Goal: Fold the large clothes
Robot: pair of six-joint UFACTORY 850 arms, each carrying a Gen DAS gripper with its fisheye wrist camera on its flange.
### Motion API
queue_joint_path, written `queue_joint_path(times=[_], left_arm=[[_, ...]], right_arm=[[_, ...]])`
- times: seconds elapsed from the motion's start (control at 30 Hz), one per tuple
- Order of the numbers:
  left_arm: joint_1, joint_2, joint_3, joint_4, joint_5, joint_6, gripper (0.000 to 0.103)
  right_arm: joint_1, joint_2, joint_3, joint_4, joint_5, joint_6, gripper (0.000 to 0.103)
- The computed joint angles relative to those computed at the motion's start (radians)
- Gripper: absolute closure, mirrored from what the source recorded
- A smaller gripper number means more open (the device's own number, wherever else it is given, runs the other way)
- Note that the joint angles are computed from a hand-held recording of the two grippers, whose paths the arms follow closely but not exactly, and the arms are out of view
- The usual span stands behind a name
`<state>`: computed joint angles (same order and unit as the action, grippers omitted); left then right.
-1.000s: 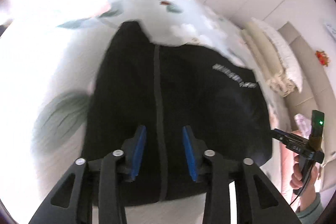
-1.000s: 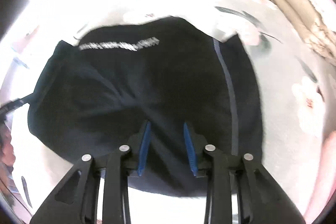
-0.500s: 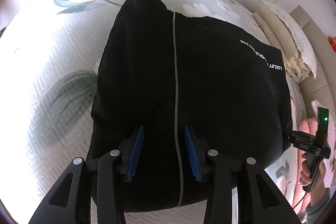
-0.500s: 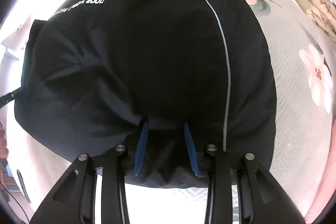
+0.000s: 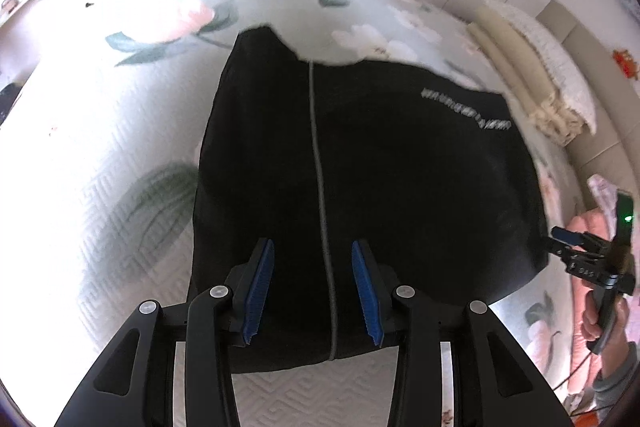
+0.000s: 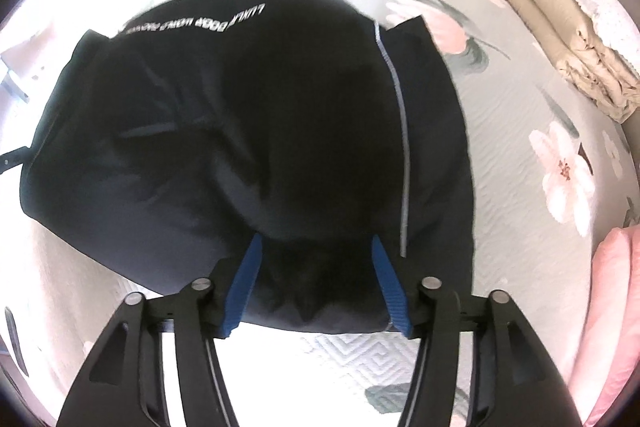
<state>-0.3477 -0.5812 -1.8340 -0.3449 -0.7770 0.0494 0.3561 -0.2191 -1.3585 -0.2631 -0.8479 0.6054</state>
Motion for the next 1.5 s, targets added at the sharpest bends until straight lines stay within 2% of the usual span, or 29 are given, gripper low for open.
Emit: queue_joint_path(times=[0.1, 0.17, 0.23, 0.27, 0.4, 0.57, 0.77, 0.9, 0.93, 1.0, 1.07, 1.13, 1.17, 1.23, 1.33, 1.47, 1.5], left_arm=[[0.023, -0.027, -0.052, -0.042, -0.033, 0.007, 0.060], [0.052, -0.055, -0.091, -0.114, -0.058, 0.015, 0.058], [0.080, -0.107, -0.153, -0.176, -0.109, -0.012, 0.046], [0.092, -0.133, -0.182, -0.210, -0.134, -0.017, 0.044], [0.130, -0.230, -0.282, -0.310, -0.213, -0.019, 0.044], [0.157, -0.292, -0.320, -0.421, -0.234, -0.013, 0.044], [0.157, -0.368, -0.410, -0.411, -0.280, -0.002, 0.042], [0.161, -0.351, -0.422, -0.321, -0.277, -0.034, 0.041], [0.159, -0.351, -0.430, -0.297, -0.284, -0.021, 0.038], [0.149, -0.368, -0.464, -0.236, -0.324, 0.017, 0.028], [0.138, -0.431, -0.544, -0.197, -0.389, 0.018, 0.028], [0.143, -0.474, -0.580, -0.271, -0.421, 0.028, 0.027], [0.152, -0.493, -0.583, -0.358, -0.429, 0.048, 0.027], [0.160, -0.527, -0.599, -0.470, -0.454, 0.078, 0.027], [0.154, -0.547, -0.609, -0.520, -0.444, 0.131, 0.027], [0.162, -0.590, -0.658, -0.588, -0.473, 0.098, 0.028], [0.162, -0.584, -0.644, -0.594, -0.459, 0.094, 0.033]], right_arm=[[-0.020, -0.010, -0.036, -0.014, 0.007, 0.002, 0.037], [-0.055, -0.003, -0.036, -0.020, 0.026, 0.007, 0.026], [-0.095, 0.001, -0.033, -0.007, 0.059, 0.016, 0.021], [-0.112, 0.002, -0.027, 0.007, 0.075, 0.009, 0.021], [-0.210, -0.059, -0.063, 0.155, 0.127, -0.098, 0.020], [-0.300, -0.124, -0.065, 0.468, 0.178, -0.350, 0.020], [-0.340, -0.135, -0.013, 0.711, 0.224, -0.558, 0.007], [-0.368, -0.165, -0.024, 0.837, 0.188, -0.669, 0.002], [-0.373, -0.171, -0.030, 0.847, 0.180, -0.683, 0.002], [-0.379, -0.182, -0.037, 0.883, 0.164, -0.731, 0.001], [-0.396, -0.204, -0.045, 0.957, 0.133, -0.804, 0.001], [-0.417, -0.235, -0.052, 1.035, 0.104, -0.879, 0.001], [-0.421, -0.247, -0.055, 1.083, 0.084, -0.918, 0.001], [-0.419, -0.255, -0.056, 1.117, 0.085, -0.949, 0.000], [-0.416, -0.264, -0.062, 1.148, 0.079, -0.985, 0.000], [-0.432, -0.287, -0.061, 1.261, 0.064, -1.071, 0.000], [-0.433, -0.290, -0.061, 1.283, 0.065, -1.088, 0.003]])
